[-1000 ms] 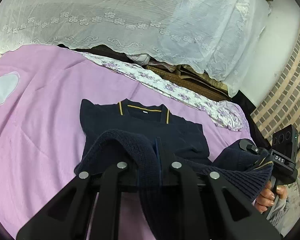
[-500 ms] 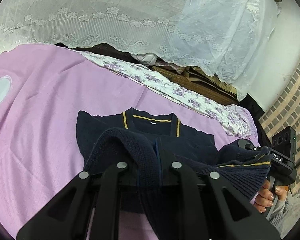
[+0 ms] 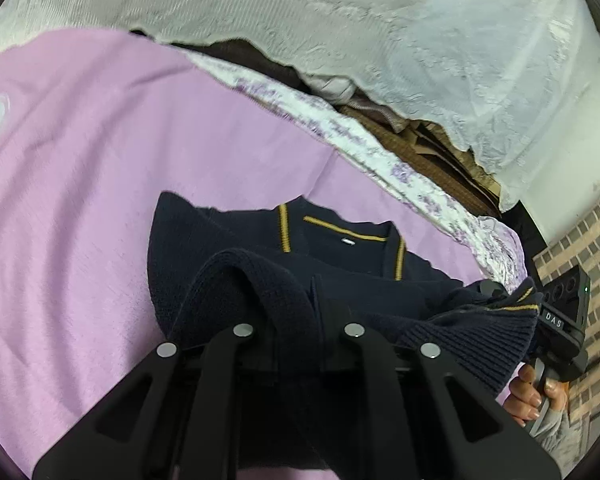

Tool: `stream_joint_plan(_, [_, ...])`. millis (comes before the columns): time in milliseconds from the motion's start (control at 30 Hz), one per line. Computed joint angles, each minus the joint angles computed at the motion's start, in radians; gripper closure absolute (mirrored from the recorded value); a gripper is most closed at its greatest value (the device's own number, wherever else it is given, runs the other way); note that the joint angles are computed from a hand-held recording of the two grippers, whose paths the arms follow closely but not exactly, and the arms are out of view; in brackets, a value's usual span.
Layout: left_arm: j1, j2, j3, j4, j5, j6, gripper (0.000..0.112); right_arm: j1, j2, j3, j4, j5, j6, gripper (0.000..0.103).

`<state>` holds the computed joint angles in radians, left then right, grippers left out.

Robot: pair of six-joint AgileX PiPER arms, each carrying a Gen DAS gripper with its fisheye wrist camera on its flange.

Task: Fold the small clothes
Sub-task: 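Lift the gripped side with both tools and fold it over the cardigan body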

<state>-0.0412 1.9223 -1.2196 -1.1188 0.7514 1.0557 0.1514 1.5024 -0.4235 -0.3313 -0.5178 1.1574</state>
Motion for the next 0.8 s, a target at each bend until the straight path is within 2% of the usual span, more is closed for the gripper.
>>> stream_joint_plan(233, [-0.034,0.064,-0.063,0.027,-0.029,-0.055,0.099,-0.055,0.108,-0.046,-0.081,-0.038,0.069,0.094])
stream_joint_plan(333, [-0.038,0.083,-0.069,0.029,-0.037,-0.065,0.096,-0.073,0.151,-0.05,-0.11,-0.064,0.097,0.089])
stream_joint_plan(433, [-0.019,0.08,-0.059,-0.001,-0.012,-0.027,0.095,-0.093,0.153,-0.036,-0.149,-0.099,0.12,0.082])
stream_joint_plan(467, [-0.003,0.066,-0.049,-0.022,0.01,-0.006,0.091,-0.096,0.139,-0.027,-0.154,-0.107,0.123,0.074])
stream_joint_plan(533, [0.031,0.033,-0.023,-0.083,0.047,0.049,0.081,-0.088,0.082,0.004,-0.105,-0.106,0.076,0.062])
stream_joint_plan(600, [0.059,-0.009,0.016,-0.154,0.031,0.094,0.049,-0.09,0.031,0.033,-0.064,-0.118,0.038,0.058])
stream_joint_plan(633, [0.066,-0.026,0.033,-0.182,0.014,0.113,0.041,-0.095,0.006,0.052,-0.044,-0.136,0.025,0.058])
stream_joint_plan(667, [0.071,-0.053,0.061,-0.221,-0.025,0.145,0.036,-0.092,-0.014,0.064,-0.015,-0.136,0.007,0.058])
stream_joint_plan(700, [0.07,-0.069,0.073,-0.227,-0.058,0.157,0.036,-0.082,-0.034,0.068,0.016,-0.117,-0.02,0.058])
stream_joint_plan(800, [0.069,-0.063,0.06,-0.182,-0.064,0.129,0.036,-0.002,-0.086,0.054,0.201,-0.002,-0.22,0.058])
